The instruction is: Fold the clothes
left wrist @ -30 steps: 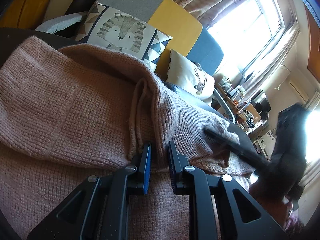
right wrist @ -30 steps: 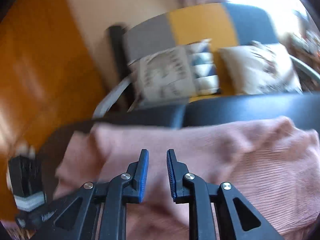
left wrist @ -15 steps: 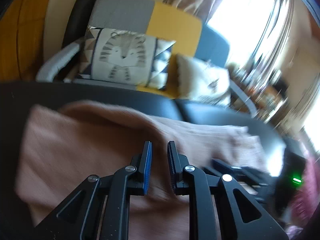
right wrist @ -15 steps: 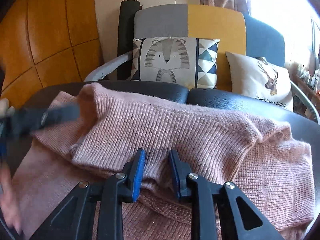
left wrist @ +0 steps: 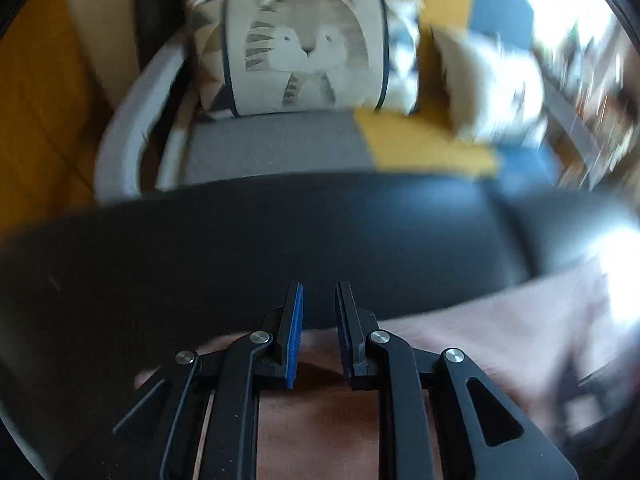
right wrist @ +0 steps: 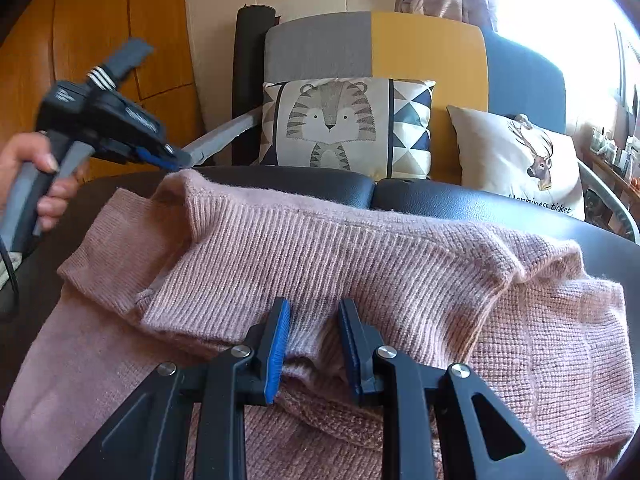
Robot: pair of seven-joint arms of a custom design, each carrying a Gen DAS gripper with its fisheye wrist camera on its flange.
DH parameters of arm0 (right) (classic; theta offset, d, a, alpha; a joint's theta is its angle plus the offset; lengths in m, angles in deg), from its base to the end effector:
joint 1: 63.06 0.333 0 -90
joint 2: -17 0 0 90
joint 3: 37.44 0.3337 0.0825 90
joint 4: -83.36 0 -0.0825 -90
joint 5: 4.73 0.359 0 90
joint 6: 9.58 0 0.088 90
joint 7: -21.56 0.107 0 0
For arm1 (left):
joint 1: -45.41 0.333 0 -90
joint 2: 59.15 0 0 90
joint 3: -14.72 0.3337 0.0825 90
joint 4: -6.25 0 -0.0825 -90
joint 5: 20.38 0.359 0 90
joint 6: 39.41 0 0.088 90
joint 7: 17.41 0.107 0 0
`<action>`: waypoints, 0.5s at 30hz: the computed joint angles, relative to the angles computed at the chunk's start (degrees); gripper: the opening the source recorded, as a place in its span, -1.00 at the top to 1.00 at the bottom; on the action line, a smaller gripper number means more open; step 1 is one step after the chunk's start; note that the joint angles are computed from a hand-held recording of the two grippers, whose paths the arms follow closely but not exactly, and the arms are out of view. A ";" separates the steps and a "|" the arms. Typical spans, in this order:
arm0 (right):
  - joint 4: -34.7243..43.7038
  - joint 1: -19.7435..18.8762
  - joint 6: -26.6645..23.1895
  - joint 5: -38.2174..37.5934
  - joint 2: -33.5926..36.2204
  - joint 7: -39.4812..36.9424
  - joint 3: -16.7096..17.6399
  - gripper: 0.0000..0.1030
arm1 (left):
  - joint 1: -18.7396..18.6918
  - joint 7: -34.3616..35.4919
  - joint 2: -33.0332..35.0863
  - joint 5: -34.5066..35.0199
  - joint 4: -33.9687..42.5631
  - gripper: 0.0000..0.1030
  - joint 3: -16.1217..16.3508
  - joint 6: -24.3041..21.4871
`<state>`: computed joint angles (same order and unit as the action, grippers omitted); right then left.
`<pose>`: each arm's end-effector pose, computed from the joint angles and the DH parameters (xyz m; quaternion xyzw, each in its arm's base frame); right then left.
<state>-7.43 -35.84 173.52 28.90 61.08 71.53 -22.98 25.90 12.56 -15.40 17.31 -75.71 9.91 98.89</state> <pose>0.6083 0.4096 0.3068 -0.8207 0.3927 -0.1435 0.3893 0.6816 -0.2881 0.2913 -0.7529 0.6128 -0.0977 0.2192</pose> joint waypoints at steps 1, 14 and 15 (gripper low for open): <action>0.05 -0.31 -0.03 0.05 0.07 -0.07 0.38 0.55 | -2.78 1.10 1.21 1.73 1.88 0.65 2.27 -4.55; 0.36 -0.97 0.57 0.52 0.60 -0.44 1.29 0.55 | -0.07 -30.49 -15.03 29.49 -24.12 0.58 4.80 18.24; 0.36 -0.98 0.57 0.50 0.60 -0.43 1.29 0.54 | 1.80 -25.75 -14.25 28.99 -23.25 0.58 1.90 18.66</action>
